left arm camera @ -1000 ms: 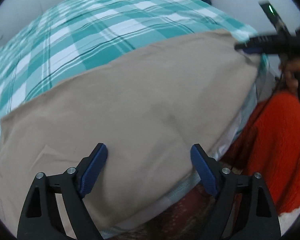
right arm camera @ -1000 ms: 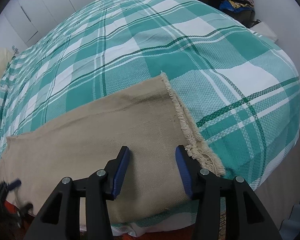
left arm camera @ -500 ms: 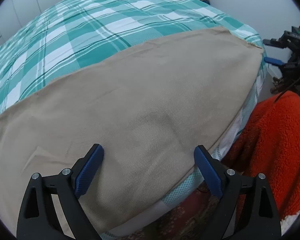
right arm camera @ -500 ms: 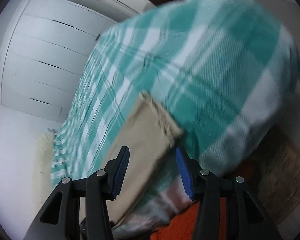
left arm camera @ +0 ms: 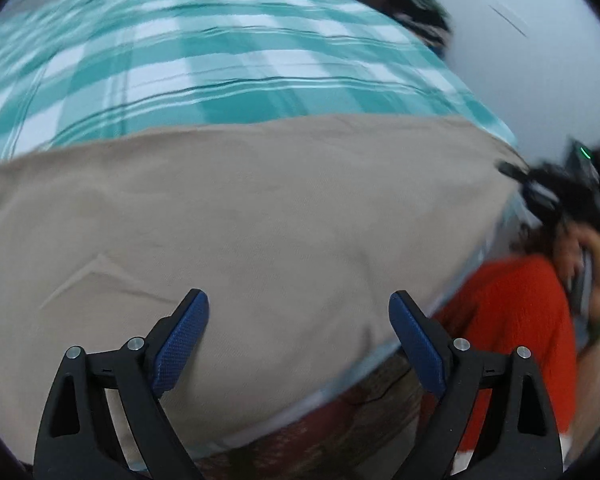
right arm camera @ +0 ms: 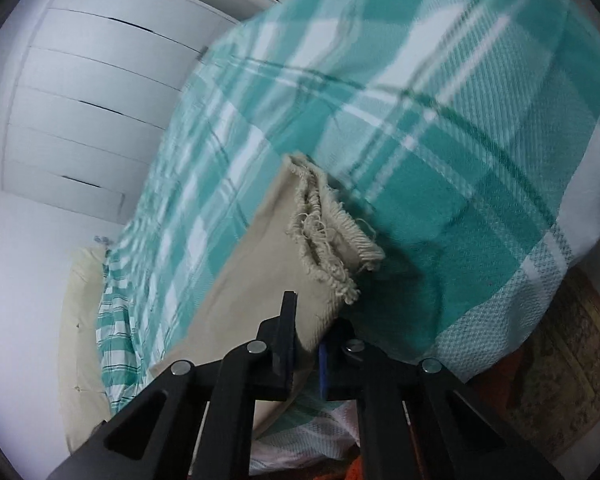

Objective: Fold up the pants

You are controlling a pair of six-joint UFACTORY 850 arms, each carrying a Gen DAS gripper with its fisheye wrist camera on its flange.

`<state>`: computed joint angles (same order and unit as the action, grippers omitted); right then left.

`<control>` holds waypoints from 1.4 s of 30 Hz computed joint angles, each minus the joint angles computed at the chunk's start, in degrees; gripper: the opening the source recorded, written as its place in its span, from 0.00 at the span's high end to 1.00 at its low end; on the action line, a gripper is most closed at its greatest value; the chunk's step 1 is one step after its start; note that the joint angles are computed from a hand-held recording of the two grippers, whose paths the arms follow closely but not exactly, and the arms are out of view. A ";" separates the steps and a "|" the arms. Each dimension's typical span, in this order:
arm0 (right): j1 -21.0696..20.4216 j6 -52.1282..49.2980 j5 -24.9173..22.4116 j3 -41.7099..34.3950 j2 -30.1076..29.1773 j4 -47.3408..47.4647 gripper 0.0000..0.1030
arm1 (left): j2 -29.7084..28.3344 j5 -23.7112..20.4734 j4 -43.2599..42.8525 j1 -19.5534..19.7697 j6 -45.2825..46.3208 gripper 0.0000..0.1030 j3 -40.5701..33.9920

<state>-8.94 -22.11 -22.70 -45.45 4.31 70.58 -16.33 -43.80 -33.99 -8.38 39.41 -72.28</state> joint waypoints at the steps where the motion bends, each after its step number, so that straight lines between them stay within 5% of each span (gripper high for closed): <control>1: 0.82 -0.09 1.68 0.05 0.62 -0.97 0.92 | -0.70 0.47 1.68 -0.76 -1.51 0.10 -0.39; 5: 5.84 12.52 8.73 -2.07 2.42 -18.36 0.92 | 0.65 8.07 13.09 -5.94 -2.32 0.10 2.26; 7: 8.12 18.02 10.29 -3.64 3.87 -25.50 0.92 | 0.86 5.78 9.29 -4.81 0.53 0.10 1.97; 12: 15.43 33.45 9.45 -11.85 5.67 -50.48 0.92 | 1.51 -1.45 -0.81 3.84 5.36 0.10 -0.14; 18: 28.59 33.95 5.05 -27.89 -1.60 -62.45 0.92 | 3.78 0.12 -4.17 16.87 5.47 0.10 -0.38; 23: 37.08 23.09 3.38 -37.12 -10.48 -56.18 0.92 | 3.19 3.26 -7.90 26.81 2.51 0.10 0.17; 26: 41.27 17.63 2.67 -41.01 -16.60 -51.91 0.89 | 2.95 9.23 -9.19 30.51 0.85 0.10 2.79; 27: 42.27 13.99 2.35 -41.90 -18.79 -46.94 0.84 | 2.73 10.00 -7.96 31.04 -0.93 0.11 3.20; 29: 42.80 5.70 -2.06 -44.02 -23.27 -35.95 0.41 | 1.13 8.29 -8.85 32.67 -3.41 0.13 2.41; 31: 43.03 3.48 -4.28 -43.69 -25.73 -30.66 0.40 | 0.79 8.05 -12.62 34.08 -1.43 0.13 2.14; 34: 42.18 3.30 -0.23 -38.29 -23.47 -28.26 0.41 | 1.53 10.09 -12.82 33.79 0.10 0.13 2.82; 39: 38.17 22.86 9.06 -28.57 -18.21 -46.40 0.45 | 3.50 11.47 -15.26 30.26 4.99 0.13 4.13; 42: 36.06 12.87 5.93 -26.30 -19.62 -35.15 0.49 | 5.46 8.59 -17.97 26.32 12.12 0.12 5.09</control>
<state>27.12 -9.24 -16.77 -71.75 -15.31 35.43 -10.87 -35.21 -51.96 17.94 51.53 -67.19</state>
